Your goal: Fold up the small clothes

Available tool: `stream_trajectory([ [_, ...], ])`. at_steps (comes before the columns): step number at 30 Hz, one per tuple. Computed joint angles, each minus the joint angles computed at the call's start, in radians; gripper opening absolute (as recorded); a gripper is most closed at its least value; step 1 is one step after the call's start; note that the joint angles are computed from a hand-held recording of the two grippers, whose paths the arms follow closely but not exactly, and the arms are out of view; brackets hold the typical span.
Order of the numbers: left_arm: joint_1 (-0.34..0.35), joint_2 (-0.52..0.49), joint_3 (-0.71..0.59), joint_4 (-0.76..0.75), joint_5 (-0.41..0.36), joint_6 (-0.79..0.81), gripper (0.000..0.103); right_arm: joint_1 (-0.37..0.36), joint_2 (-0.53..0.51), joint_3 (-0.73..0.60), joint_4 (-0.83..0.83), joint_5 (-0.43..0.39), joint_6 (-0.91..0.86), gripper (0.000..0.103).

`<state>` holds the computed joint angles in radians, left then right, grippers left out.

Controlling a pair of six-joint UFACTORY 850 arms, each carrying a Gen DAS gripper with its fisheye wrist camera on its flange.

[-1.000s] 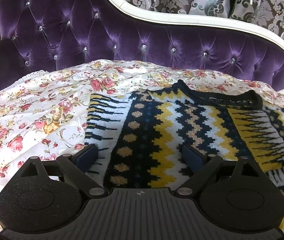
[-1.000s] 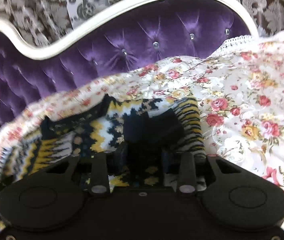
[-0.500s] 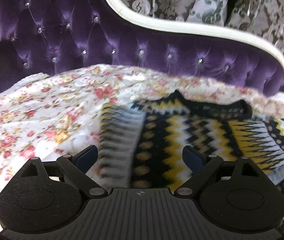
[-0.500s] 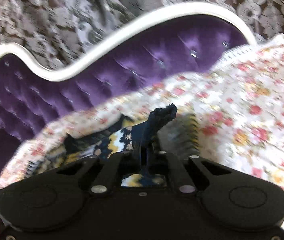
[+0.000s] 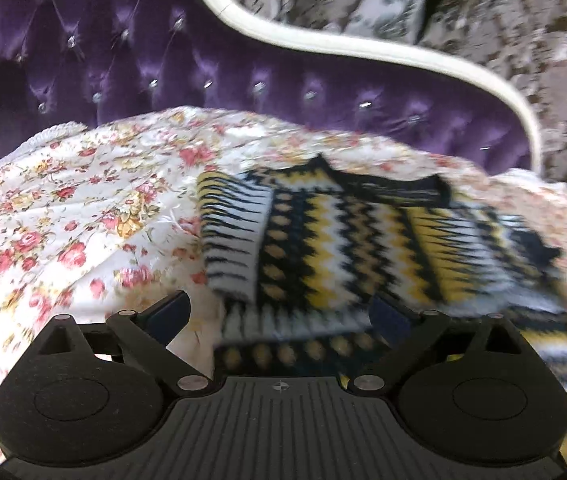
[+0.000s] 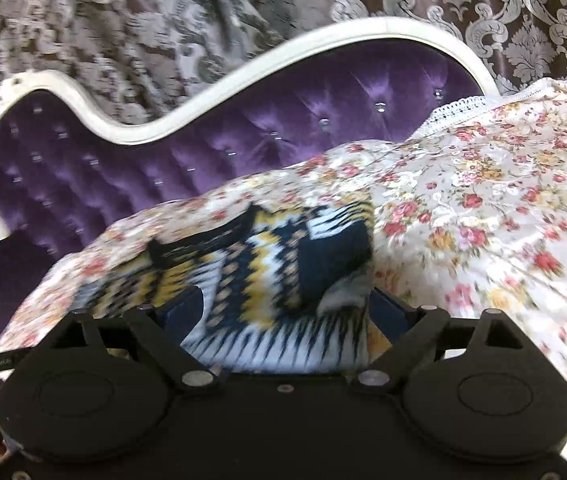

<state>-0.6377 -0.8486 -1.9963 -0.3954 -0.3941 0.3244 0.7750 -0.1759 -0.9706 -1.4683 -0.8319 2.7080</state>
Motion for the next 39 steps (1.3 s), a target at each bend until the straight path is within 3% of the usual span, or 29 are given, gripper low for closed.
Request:
stream_trajectory([
  [5,0.029,0.185,0.253,-0.331,-0.009,0.330,0.098,0.114,0.052,0.047,0.003,-0.005,0.094,0.100],
  [11,0.061,0.349,0.475,-0.512,-0.080,0.502,0.098,0.238,0.059,0.066,0.050,-0.013,0.228,0.100],
  [16,0.067,0.429,0.594,-0.497,-0.096,0.505,0.098,0.311,0.028,0.047,0.095,0.009,0.280,0.098],
  [20,0.063,0.488,0.677,-0.469,-0.083,0.507,0.098,0.342,-0.019,-0.043,0.236,-0.049,0.031,0.101],
  [26,0.042,0.533,0.744,-0.385,-0.061,0.452,0.098,0.331,-0.045,-0.108,0.370,0.021,-0.151,0.102],
  [33,0.026,0.537,0.756,-0.302,-0.058,0.390,0.098,0.339,-0.055,-0.114,0.371,0.072,-0.074,0.103],
  [39,0.028,0.526,0.749,-0.329,-0.060,0.407,0.098,0.320,-0.058,-0.101,0.315,0.145,-0.002,0.103],
])
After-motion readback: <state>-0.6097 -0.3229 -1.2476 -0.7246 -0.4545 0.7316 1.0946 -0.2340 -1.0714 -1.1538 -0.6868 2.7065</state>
